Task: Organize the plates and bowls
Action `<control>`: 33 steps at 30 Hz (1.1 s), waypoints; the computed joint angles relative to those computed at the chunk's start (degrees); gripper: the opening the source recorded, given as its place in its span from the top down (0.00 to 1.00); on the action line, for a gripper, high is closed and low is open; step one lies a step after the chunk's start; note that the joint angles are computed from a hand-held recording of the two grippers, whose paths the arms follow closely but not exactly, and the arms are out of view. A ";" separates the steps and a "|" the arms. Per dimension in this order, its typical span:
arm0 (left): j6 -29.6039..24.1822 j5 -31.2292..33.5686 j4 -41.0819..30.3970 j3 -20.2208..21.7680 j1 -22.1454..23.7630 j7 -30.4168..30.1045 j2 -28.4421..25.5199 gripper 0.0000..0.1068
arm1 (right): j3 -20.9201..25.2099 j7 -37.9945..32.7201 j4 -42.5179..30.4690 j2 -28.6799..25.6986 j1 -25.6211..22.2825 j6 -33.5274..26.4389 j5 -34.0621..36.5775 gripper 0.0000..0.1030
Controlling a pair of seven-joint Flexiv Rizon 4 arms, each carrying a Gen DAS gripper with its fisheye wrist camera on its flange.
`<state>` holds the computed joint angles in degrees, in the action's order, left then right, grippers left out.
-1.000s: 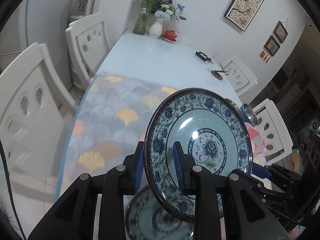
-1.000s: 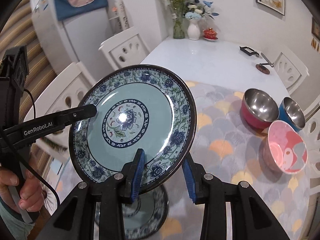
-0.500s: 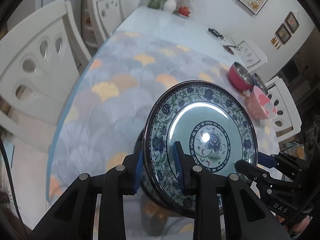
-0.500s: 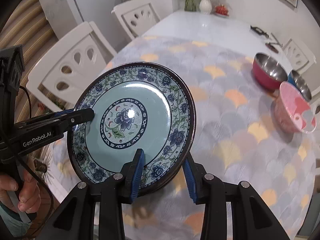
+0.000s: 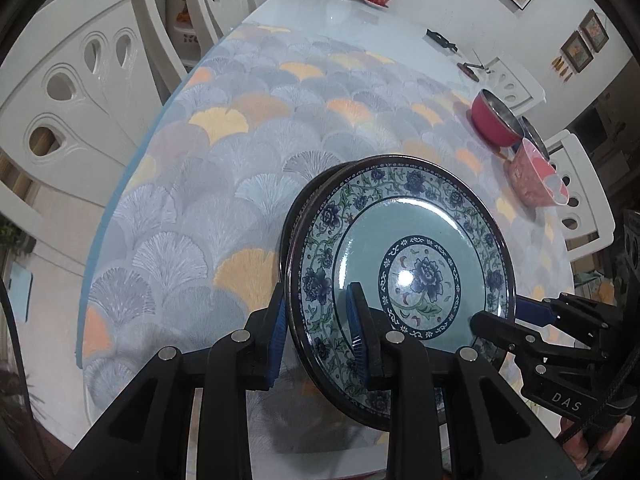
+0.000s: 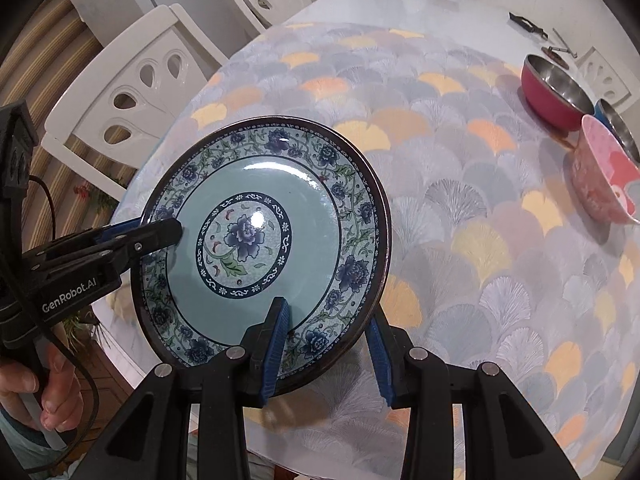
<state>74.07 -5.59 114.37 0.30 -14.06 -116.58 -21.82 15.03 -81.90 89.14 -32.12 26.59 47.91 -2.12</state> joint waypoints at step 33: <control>-2.92 3.29 -3.55 1.20 -0.35 -1.66 -1.25 0.75 | -0.22 0.81 -3.76 -2.05 -0.26 -3.83 1.82 0.63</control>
